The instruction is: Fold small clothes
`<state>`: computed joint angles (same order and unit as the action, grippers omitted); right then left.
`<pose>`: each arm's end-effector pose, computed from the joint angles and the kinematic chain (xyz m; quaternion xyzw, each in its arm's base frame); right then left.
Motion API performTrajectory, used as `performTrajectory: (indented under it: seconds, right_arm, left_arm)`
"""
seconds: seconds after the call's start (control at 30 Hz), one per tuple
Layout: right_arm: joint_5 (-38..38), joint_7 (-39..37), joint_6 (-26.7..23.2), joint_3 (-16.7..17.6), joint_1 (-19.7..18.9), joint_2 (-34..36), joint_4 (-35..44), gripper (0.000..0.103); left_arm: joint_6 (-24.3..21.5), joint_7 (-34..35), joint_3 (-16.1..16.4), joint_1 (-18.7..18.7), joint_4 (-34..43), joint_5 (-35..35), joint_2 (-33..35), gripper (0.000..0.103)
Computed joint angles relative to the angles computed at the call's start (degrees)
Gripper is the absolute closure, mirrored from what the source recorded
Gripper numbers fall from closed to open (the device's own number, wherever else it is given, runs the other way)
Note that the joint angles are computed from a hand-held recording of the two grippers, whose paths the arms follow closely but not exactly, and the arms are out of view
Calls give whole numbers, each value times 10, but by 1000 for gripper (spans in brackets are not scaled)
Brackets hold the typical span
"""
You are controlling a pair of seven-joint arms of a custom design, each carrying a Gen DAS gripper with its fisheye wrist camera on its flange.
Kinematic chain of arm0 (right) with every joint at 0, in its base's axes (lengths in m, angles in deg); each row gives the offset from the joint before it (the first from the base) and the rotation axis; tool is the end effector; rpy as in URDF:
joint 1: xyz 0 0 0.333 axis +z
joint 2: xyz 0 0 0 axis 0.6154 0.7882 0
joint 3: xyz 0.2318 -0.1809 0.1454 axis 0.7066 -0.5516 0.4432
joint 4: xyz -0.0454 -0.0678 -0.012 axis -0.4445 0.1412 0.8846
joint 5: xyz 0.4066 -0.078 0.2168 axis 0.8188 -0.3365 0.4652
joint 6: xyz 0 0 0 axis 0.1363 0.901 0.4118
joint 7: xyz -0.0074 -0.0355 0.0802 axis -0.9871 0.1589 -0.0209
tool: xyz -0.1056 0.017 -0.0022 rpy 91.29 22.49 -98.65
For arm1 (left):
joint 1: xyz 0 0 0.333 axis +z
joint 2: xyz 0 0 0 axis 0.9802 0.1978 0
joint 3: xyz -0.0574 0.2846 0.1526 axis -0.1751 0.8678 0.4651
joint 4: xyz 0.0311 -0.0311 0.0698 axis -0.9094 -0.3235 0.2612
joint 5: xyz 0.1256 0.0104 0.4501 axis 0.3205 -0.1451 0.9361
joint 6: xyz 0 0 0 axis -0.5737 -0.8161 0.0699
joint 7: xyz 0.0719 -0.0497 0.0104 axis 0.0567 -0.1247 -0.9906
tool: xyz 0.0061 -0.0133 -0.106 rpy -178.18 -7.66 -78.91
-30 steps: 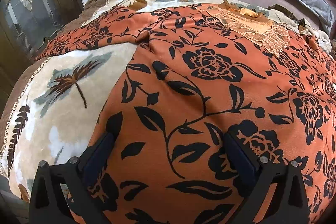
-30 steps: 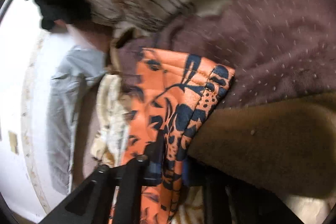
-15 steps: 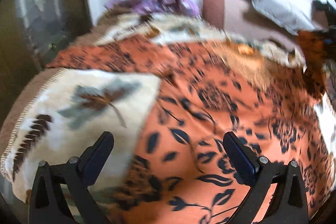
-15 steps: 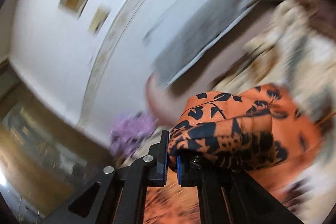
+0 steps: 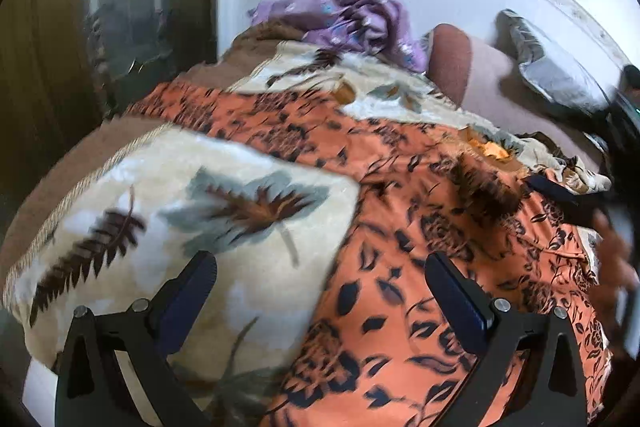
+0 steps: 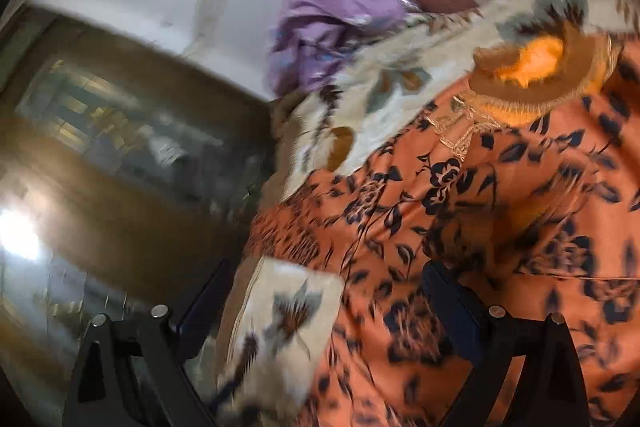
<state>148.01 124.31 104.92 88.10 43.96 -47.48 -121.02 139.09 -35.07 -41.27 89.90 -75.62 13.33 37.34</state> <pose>0.6930 0.1757 0.3670 -0.6348 0.5556 0.1629 0.5117 0.4644 -0.1463 0.3940 -0.7576 0.5142 -0.2698 0.2981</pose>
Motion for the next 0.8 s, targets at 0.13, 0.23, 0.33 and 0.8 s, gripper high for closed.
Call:
performTrajectory:
  seconds: [0.13, 0.23, 0.33, 0.8]
  right_arm:
    - [63, -44, 34, -36, -33, -60, -82, 7]
    - [76, -37, 77, -59, -44, -60, -98, 27]
    - [118, -38, 81, -71, -65, -41, -100, 51]
    - [36, 69, 93, -46, -96, 21, -40, 56]
  left_arm:
    - [-21, 7, -12, -5, 82, 30, 77, 0]
    - [-66, 11, -21, -23, 174, 55, 175, 0]
    - [-117, 44, -18, -56, 250, 63, 257, 0]
    - [-35, 320, 4, -71, 444, -340, 454, 5]
